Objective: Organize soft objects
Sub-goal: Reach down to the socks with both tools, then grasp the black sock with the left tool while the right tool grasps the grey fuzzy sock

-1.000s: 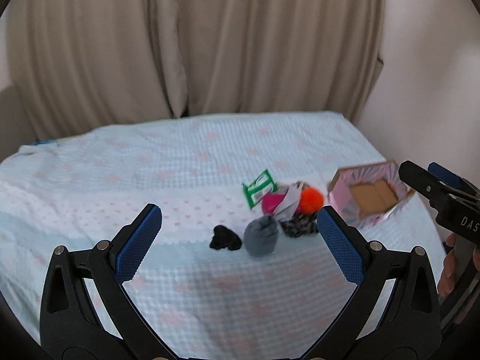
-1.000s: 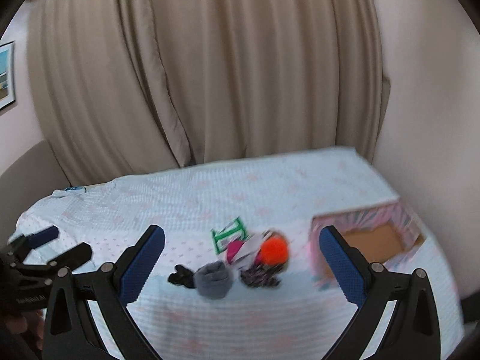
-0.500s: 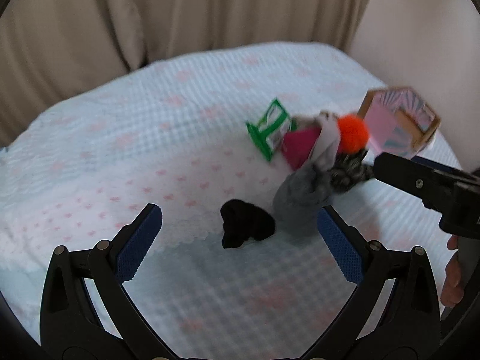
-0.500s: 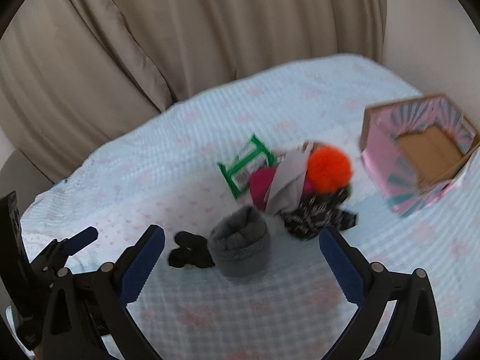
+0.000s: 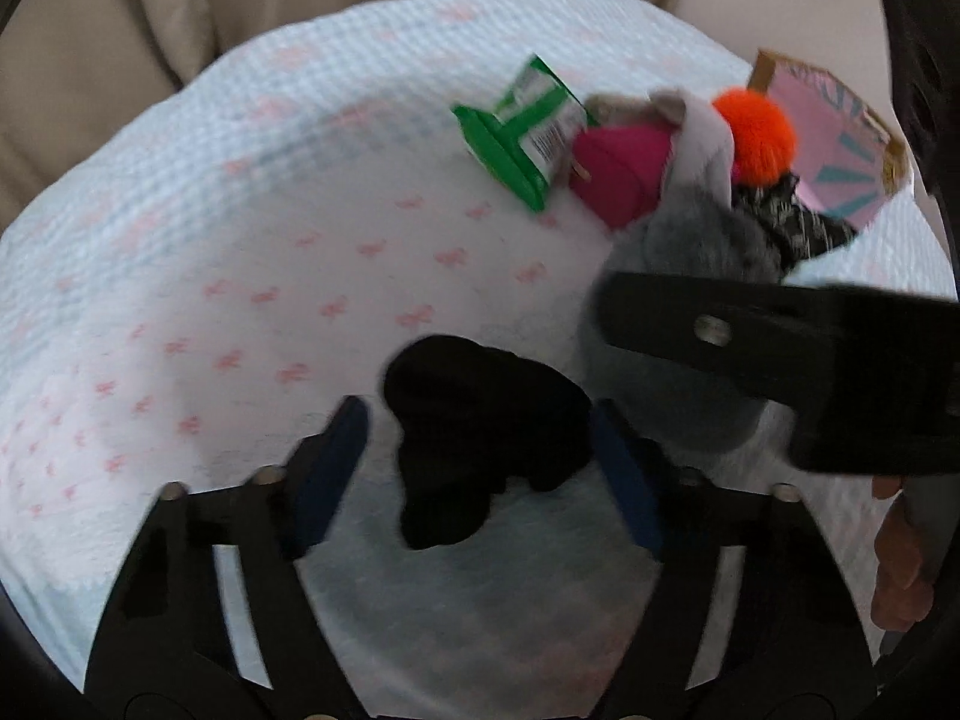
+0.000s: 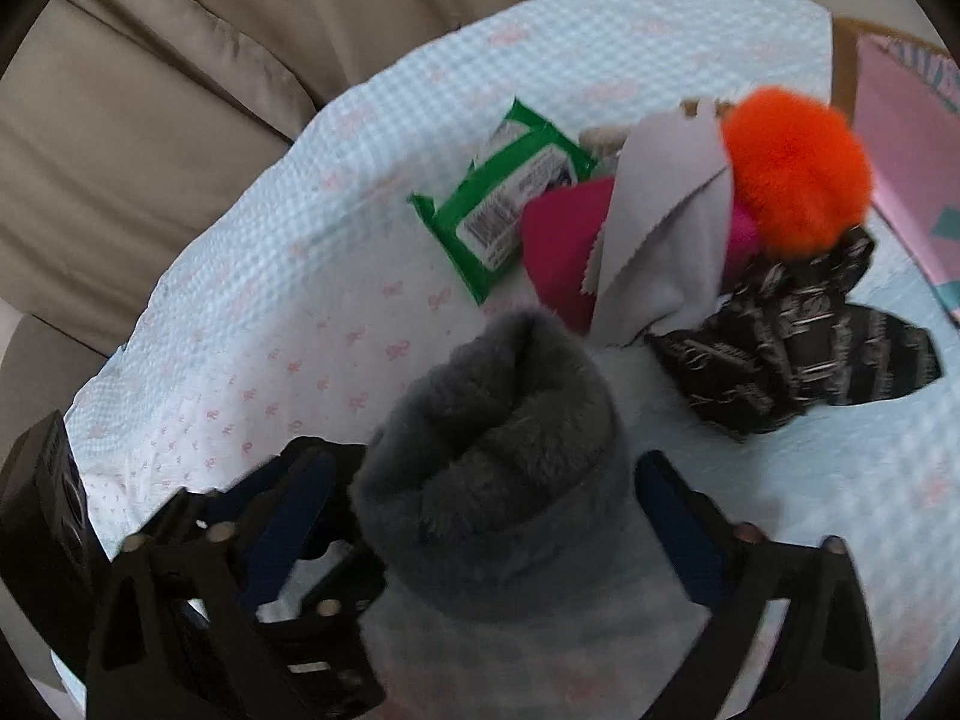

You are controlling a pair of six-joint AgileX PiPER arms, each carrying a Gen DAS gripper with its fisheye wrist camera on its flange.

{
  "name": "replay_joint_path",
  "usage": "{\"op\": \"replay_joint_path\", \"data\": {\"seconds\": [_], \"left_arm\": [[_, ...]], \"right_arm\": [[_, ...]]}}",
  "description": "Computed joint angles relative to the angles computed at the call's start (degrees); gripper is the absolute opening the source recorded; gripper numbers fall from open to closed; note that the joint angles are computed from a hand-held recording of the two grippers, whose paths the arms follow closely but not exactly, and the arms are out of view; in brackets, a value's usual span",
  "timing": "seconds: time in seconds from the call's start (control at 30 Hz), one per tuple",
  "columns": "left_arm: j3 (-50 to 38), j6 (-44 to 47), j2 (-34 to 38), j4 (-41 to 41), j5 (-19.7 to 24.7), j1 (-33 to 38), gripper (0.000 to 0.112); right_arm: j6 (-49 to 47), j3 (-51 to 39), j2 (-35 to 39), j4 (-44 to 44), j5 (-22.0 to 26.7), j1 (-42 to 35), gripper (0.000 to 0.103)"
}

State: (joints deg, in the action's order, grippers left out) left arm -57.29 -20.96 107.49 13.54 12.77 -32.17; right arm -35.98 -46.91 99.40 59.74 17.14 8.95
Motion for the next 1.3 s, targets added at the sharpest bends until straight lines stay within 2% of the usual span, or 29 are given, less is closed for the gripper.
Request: {"op": "replay_joint_path", "data": {"seconds": [0.07,0.17,0.23,0.3,0.4,0.43,0.63,0.8,1.03,1.2,1.3], "left_arm": [[-0.70,2.49,1.01,-2.48,0.46,-0.52,0.048],[-0.71,-0.68,1.29,0.39,0.35,-1.37,0.035],[-0.63,1.77,1.10,-2.52,0.41,-1.26,0.027],[-0.69,3.51,1.02,-4.80,0.54,-1.23,0.023],[-1.00,2.57,0.72,-4.09,1.32,-1.73,0.019],[-1.05,2.39,0.31,-4.14,1.70,-1.90,0.019],[-1.45,-1.49,-4.18,-2.09,5.63,-2.96,0.019],[-3.67,-4.95,-11.40,-1.07,13.76,-4.46,0.019],[-15.66,-13.29,-20.64,3.06,33.34,-10.05,0.019],[-29.53,-17.94,-19.30,6.47,46.74,-14.98,0.019],[-40.47,-20.61,-15.23,8.77,54.10,-19.09,0.019]], "right_arm": [[3.41,-1.10,1.22,-3.39,-0.26,0.48,0.075],[4.34,-1.19,1.26,-4.77,-0.18,0.13,0.066],[3.51,-1.29,1.48,-4.35,-0.02,-0.24,0.059],[3.67,-0.94,1.01,-5.32,0.04,-0.28,0.050],[5.64,-1.13,0.77,-8.24,-0.18,0.39,0.044],[6.07,-0.59,0.42,-9.15,-2.11,1.00,0.043],[13.79,-0.50,-3.45,-16.71,0.18,0.74,0.041],[24.97,-2.16,-11.56,-28.68,6.49,0.06,0.041],[31.79,-9.06,-24.46,-37.77,21.14,-3.24,0.041],[26.68,-16.10,-30.13,-34.08,32.56,-12.27,0.041],[21.39,-20.68,-31.09,-29.47,39.16,-20.45,0.041]]}}
